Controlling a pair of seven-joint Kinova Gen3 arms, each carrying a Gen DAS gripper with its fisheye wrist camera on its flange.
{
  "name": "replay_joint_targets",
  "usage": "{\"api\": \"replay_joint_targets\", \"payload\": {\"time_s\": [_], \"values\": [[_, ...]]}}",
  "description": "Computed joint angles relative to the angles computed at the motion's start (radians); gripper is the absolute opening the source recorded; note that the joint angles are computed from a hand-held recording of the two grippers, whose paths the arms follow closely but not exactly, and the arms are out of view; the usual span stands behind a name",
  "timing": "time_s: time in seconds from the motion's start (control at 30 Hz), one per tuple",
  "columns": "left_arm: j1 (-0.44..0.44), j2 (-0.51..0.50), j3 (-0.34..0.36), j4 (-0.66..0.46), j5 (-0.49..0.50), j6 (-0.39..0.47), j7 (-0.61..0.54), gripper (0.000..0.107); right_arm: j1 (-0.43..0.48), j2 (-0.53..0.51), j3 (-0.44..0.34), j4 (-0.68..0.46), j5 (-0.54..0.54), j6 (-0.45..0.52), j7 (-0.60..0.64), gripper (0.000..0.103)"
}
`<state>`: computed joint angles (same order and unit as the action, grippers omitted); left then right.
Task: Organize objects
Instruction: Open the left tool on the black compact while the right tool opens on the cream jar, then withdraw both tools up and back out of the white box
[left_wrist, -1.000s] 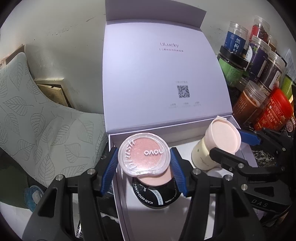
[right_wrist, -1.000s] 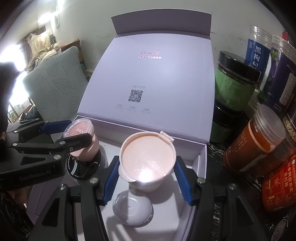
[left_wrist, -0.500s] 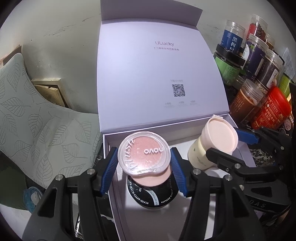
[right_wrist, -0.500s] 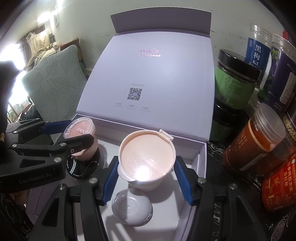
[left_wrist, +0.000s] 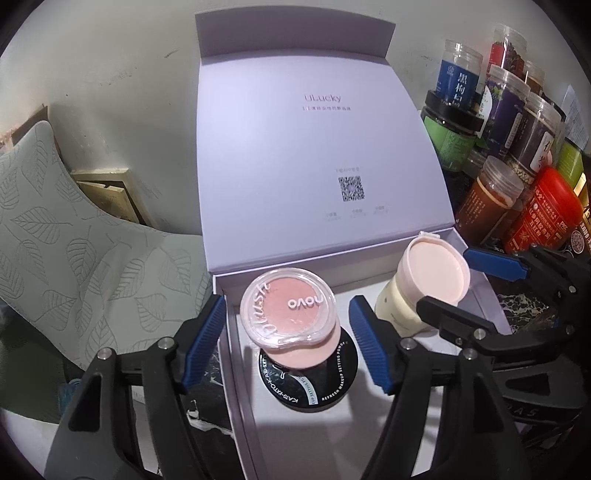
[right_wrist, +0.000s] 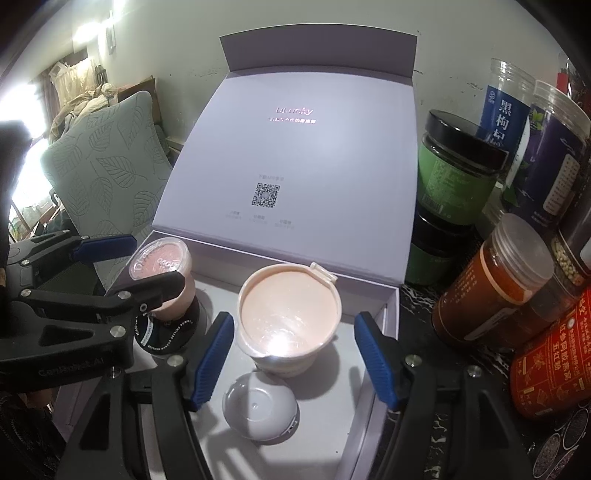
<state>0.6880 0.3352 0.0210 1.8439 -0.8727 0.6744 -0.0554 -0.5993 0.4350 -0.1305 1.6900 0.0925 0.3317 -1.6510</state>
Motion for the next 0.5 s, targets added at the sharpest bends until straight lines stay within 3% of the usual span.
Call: {"api": "replay_joint_targets", "payload": {"time_s": [0.27, 0.5], "values": [[0.026, -0.022, 0.012, -0.004, -0.031, 0.063, 0.067, 0.071, -0.016, -0.043, 0.018, 0.043, 0.023, -0.023, -0.020, 0.072], [0.053, -0.024, 0.052, -0.021, -0.046, 0.183, 0.097, 0.072, -0.035, -0.092, 0.035, 0.086, 0.059, -0.032, -0.051, 0.074]]}}
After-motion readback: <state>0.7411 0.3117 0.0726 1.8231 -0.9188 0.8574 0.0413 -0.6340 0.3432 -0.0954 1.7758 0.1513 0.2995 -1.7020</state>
